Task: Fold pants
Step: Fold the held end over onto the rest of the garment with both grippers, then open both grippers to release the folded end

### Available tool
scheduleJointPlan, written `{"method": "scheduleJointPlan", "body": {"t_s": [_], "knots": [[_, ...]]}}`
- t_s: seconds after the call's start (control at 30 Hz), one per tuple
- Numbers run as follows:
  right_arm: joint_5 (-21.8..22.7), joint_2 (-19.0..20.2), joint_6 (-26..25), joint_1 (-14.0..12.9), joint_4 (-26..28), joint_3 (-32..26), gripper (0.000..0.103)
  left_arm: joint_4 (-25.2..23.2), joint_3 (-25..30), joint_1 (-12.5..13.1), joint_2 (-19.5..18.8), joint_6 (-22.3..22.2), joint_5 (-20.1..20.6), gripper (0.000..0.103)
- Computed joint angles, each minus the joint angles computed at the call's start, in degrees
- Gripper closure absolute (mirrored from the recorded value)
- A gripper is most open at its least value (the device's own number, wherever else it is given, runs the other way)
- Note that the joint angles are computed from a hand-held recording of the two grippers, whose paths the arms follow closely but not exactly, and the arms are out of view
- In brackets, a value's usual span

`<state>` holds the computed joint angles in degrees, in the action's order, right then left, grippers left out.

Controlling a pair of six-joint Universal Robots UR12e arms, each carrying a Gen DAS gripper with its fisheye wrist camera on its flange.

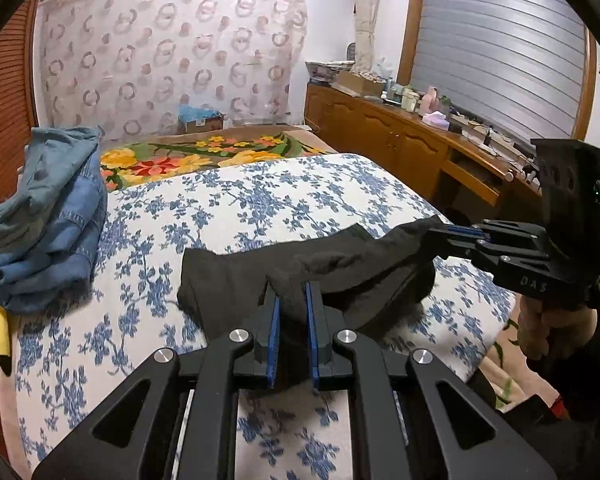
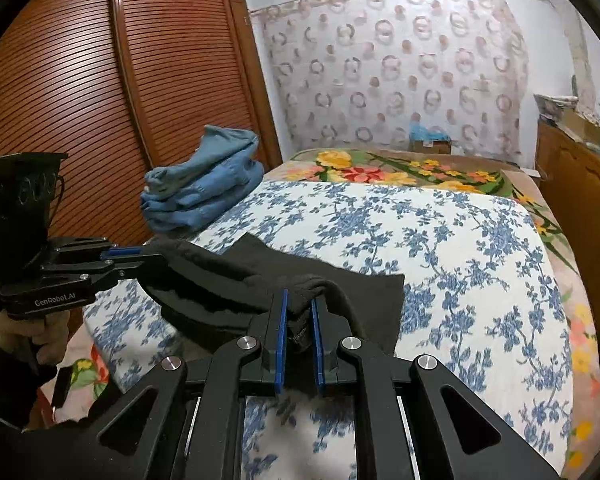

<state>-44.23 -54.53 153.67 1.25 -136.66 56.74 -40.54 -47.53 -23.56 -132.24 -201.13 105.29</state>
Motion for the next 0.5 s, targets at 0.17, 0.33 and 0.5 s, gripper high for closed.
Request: {"method": "scheduleJointPlan", "body": {"t_s": [0.17, 0.33, 0.5], "knots": [[-1.0, 1.6, 2.1, 0.6, -2.0, -1.8, 0.092, -0.7, 2.0, 0.4, -1.2, 0.1, 0.5, 0.091], [-3.3, 3.1, 1.9, 1.6, -0.9, -3.7, 0.092, -3.3, 4.0, 0.8, -2.8, 0.5, 2.2, 0.091], [-5.4, 4.0, 0.0, 2.2, 1.7, -5.0, 0.092, -5.4, 4.1, 1.2, -3.2, -1.2, 1.8, 0.091]]}}
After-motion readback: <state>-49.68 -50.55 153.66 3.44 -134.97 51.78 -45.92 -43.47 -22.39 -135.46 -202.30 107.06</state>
